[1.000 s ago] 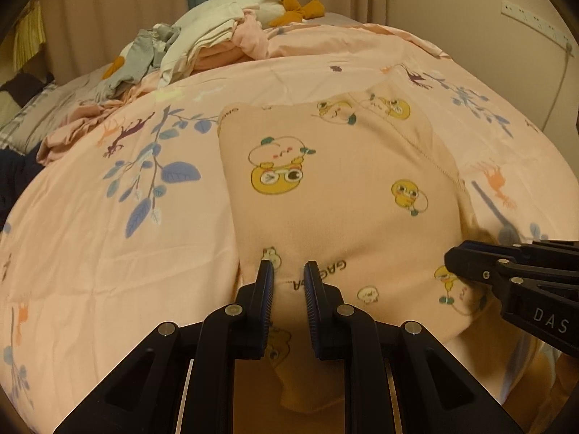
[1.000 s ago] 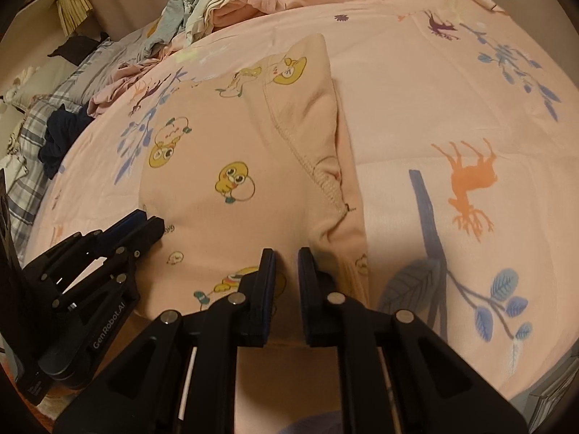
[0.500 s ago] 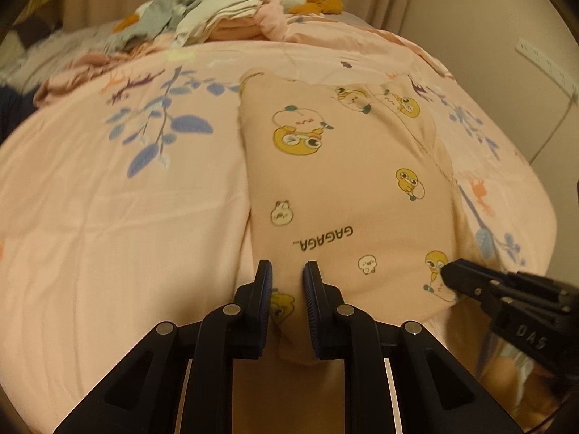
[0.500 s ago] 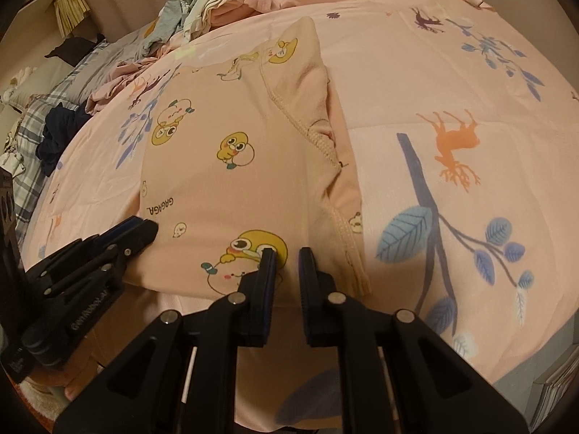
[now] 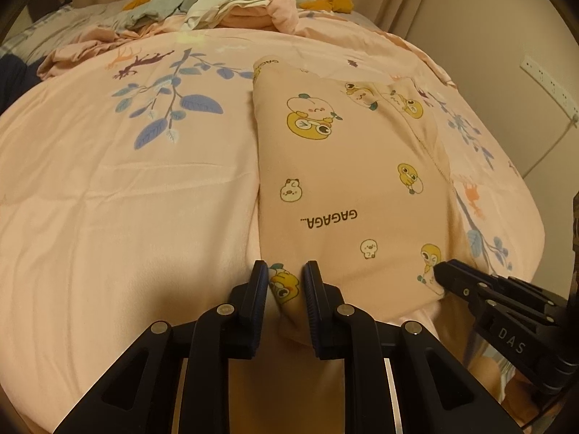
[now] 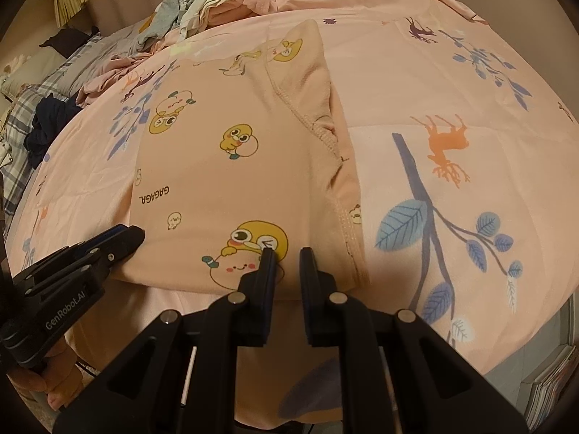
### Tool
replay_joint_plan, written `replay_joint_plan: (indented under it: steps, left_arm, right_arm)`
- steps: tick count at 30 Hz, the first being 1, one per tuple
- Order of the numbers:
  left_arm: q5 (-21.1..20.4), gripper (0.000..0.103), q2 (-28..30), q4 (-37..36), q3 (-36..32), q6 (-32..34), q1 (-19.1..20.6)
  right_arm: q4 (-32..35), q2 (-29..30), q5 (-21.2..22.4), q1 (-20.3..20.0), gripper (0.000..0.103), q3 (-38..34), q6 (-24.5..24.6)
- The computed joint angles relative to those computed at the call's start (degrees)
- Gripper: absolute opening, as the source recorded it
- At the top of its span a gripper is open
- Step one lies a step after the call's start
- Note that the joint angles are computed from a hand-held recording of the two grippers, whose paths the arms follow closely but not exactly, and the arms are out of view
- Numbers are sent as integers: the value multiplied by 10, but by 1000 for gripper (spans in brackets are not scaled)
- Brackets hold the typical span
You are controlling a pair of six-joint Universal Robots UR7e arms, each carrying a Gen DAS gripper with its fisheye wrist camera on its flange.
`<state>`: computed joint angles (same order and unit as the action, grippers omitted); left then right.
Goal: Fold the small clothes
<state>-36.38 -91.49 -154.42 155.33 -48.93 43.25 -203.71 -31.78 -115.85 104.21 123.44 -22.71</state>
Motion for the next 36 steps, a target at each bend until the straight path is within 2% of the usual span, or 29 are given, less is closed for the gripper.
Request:
replay_joint_plan:
  steps: [10,18,28,34,36]
  left_arm:
    - [6,19,-2,13,2,-2,-6]
    - [23,20,5,35,3,-10,-17]
    - [11,20,1,10,7,6,-10]
    - [19,21,2,24,5,4,-15]
    - [11,21,-7,39,-3,26,-12]
  right_arm:
    - [-16,6,-7,3,14,2,-11]
    - [-32,18,-30,14,14,-3,-32]
    - [-40,22,-35,16,15,-4,-41]
    - [-48,24,-36,17,15,-2,-40]
    - [-41,22,-36,17,15,-3,-38]
